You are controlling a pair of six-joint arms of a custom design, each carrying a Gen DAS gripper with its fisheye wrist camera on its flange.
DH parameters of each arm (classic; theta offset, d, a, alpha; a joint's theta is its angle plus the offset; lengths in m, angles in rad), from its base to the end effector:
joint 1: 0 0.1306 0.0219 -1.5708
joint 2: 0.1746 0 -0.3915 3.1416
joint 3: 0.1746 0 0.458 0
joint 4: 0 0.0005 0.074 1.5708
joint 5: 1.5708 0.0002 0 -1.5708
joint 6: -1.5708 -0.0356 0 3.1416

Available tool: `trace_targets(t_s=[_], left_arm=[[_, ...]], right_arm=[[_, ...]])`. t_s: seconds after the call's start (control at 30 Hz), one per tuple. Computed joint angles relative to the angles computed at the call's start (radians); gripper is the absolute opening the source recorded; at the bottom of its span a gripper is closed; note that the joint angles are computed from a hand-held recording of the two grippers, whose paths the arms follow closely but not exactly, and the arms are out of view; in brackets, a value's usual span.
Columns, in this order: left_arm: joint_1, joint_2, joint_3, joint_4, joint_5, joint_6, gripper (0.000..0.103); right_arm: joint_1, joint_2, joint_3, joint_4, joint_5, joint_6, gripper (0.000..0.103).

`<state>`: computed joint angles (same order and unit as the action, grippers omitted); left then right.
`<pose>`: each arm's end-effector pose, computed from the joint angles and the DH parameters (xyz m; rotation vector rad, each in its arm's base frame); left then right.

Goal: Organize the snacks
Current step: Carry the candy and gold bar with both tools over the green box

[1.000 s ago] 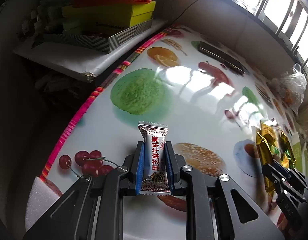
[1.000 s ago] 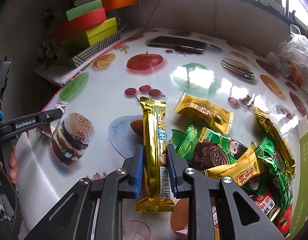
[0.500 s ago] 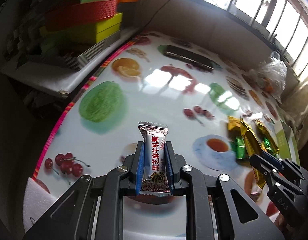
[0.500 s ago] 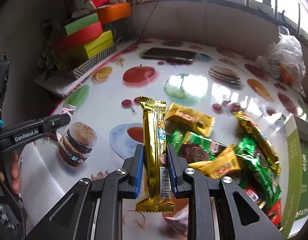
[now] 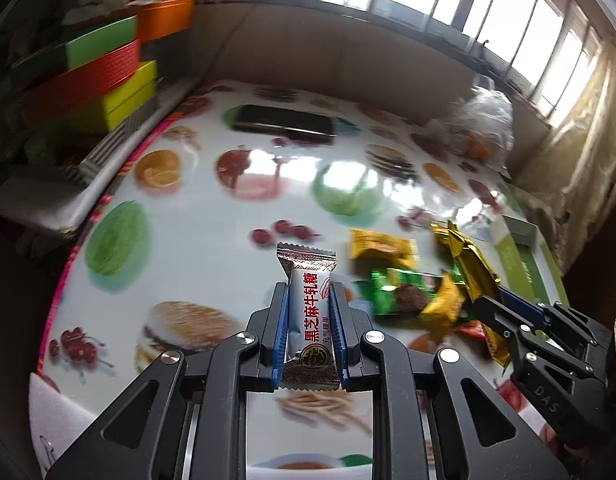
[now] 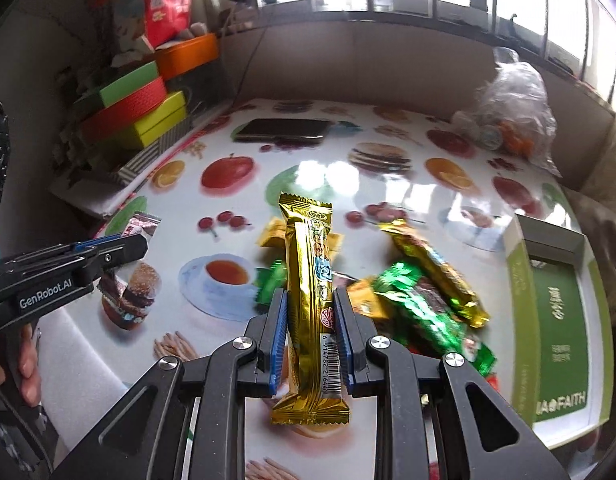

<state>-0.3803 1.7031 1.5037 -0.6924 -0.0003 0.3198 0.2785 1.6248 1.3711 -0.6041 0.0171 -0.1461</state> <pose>0.6106 -0.2446 0.3277 0.0751 2.4859 -0.3009 0.6017 0.1709 0.3139 -0.1534 2.4309 0.1708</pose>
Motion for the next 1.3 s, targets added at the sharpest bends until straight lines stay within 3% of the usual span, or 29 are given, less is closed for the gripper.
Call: trace_targets(t_s=[0.73, 1.3], left_arm=[[-0.176, 0.186, 0.306, -0.079, 0.131, -0.056, 0.020], [-0.276, 0.423, 0.608, -0.190, 0.250, -0.016, 0.020]], right_arm=[[-0.181, -0.159, -0.145, -0.035, 0.069, -0.032, 0.022], [-0.338, -0.176, -0.190, -0.051, 0.058, -0.036, 0.022]])
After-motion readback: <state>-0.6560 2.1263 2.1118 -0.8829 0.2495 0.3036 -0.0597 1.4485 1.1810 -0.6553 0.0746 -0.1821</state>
